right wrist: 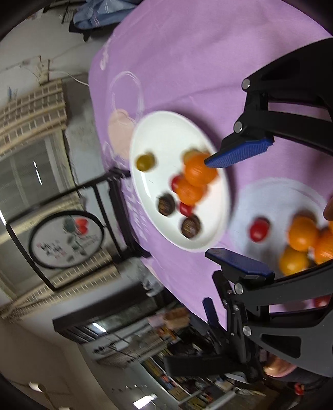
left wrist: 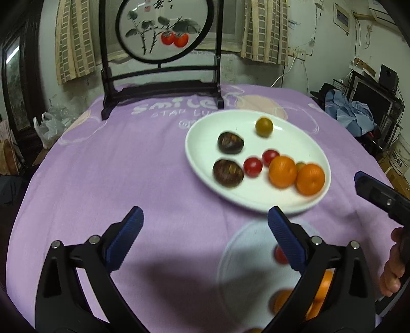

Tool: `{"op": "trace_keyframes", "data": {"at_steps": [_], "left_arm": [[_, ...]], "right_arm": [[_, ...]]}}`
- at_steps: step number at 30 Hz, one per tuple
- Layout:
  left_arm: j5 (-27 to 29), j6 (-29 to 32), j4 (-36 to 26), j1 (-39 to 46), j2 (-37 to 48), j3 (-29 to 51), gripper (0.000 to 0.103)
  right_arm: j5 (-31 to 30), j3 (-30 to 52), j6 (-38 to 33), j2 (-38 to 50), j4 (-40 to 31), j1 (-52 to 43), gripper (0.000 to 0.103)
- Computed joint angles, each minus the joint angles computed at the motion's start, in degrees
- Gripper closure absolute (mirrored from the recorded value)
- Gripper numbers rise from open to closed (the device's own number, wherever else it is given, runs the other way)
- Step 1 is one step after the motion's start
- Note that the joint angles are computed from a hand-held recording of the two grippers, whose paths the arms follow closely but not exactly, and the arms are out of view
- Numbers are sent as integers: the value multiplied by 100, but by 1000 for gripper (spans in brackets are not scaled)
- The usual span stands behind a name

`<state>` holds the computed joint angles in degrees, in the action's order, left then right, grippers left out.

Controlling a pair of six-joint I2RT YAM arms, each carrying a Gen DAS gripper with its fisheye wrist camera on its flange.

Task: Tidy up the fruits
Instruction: 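Move both tools back toward the remaining fruit pile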

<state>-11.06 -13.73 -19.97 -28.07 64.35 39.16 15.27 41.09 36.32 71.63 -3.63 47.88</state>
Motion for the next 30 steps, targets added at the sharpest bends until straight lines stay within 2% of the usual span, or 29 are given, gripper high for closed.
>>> {"op": "trace_keyframes", "data": {"at_steps": [4, 7, 9, 13, 19, 23, 30], "left_arm": [[316, 15, -348, 276, -786, -379, 4], [103, -33, -420, 355, -1269, -569, 4], [92, -68, -434, 435, -1361, -609, 4], [501, -66, -519, 787, -1433, -592, 4], [646, -38, -585, 857, -1607, -624, 4], [709, -13, -601, 917, -1586, -618, 4], [932, 57, -647, 1144, -1753, -695, 4]], "right_arm": [[425, -215, 120, -334, -455, 634, 38], [699, -383, 282, -617, -737, 1026, 38], [867, -447, 443, -809, -1032, 1360, 38], [1211, -193, 674, -729, -1933, 1893, 40], [1158, 288, 537, -147, -2846, 2149, 50], [959, 433, 394, 223, -3001, 2090, 50], [694, 612, -123, 583, -2877, 1771, 51]]}}
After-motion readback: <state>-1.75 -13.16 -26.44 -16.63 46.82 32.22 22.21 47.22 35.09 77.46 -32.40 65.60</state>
